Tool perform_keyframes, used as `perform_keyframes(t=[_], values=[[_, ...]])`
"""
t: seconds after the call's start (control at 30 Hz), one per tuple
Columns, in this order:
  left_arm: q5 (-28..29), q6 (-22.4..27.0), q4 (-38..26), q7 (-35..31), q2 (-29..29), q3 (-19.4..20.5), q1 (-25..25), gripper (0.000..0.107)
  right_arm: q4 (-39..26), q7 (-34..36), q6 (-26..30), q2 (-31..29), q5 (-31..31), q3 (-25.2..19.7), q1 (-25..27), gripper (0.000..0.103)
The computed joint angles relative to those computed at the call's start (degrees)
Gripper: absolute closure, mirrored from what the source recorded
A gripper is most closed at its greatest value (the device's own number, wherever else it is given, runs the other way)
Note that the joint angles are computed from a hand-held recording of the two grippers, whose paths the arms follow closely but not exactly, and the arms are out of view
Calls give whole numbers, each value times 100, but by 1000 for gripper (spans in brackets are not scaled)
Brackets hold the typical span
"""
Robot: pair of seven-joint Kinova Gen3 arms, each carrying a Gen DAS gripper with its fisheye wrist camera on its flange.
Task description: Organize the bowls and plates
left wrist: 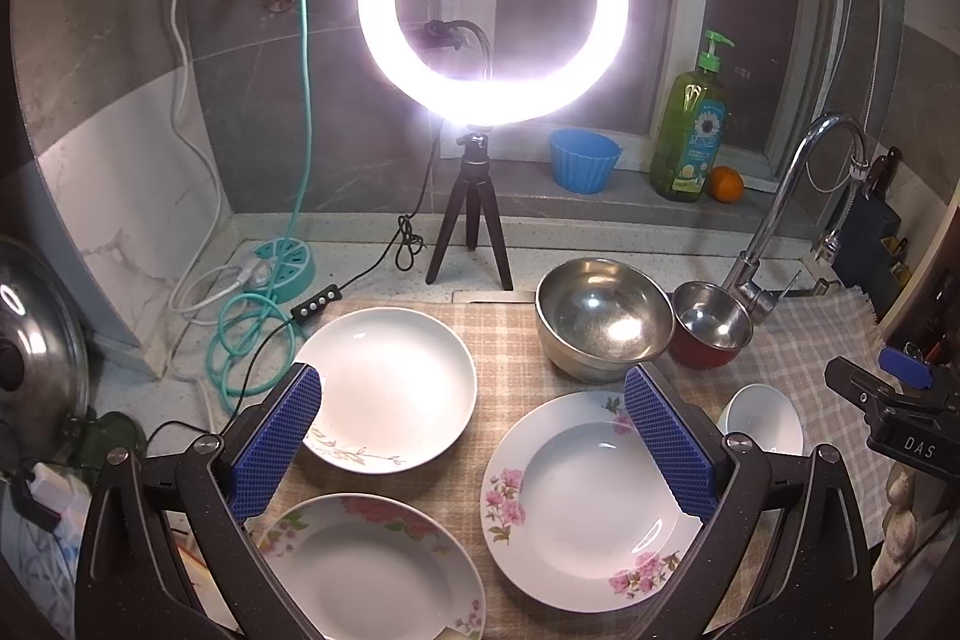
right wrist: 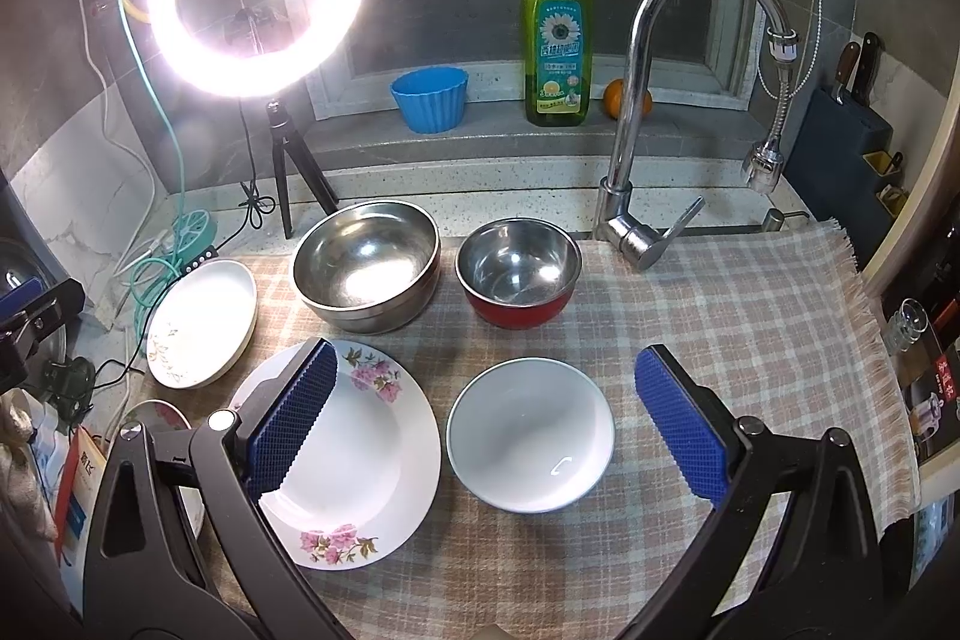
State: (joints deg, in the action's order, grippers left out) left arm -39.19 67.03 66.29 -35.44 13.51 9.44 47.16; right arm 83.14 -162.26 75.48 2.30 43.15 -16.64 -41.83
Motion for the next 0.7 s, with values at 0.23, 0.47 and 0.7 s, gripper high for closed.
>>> perform_keyframes(t=[0.23, 0.47, 0.7], values=[[41, -47, 6, -74, 7, 7, -26, 7, -30, 11, -16, 32, -22, 14, -21, 1], [67, -57, 0, -86, 20, -11, -36, 7, -31, -2, -50, 75, -23, 46, -47, 1], [132, -84, -10, -145, 44, -26, -68, 7, -7, 33, -100, 59, -96, 69, -6, 1]])
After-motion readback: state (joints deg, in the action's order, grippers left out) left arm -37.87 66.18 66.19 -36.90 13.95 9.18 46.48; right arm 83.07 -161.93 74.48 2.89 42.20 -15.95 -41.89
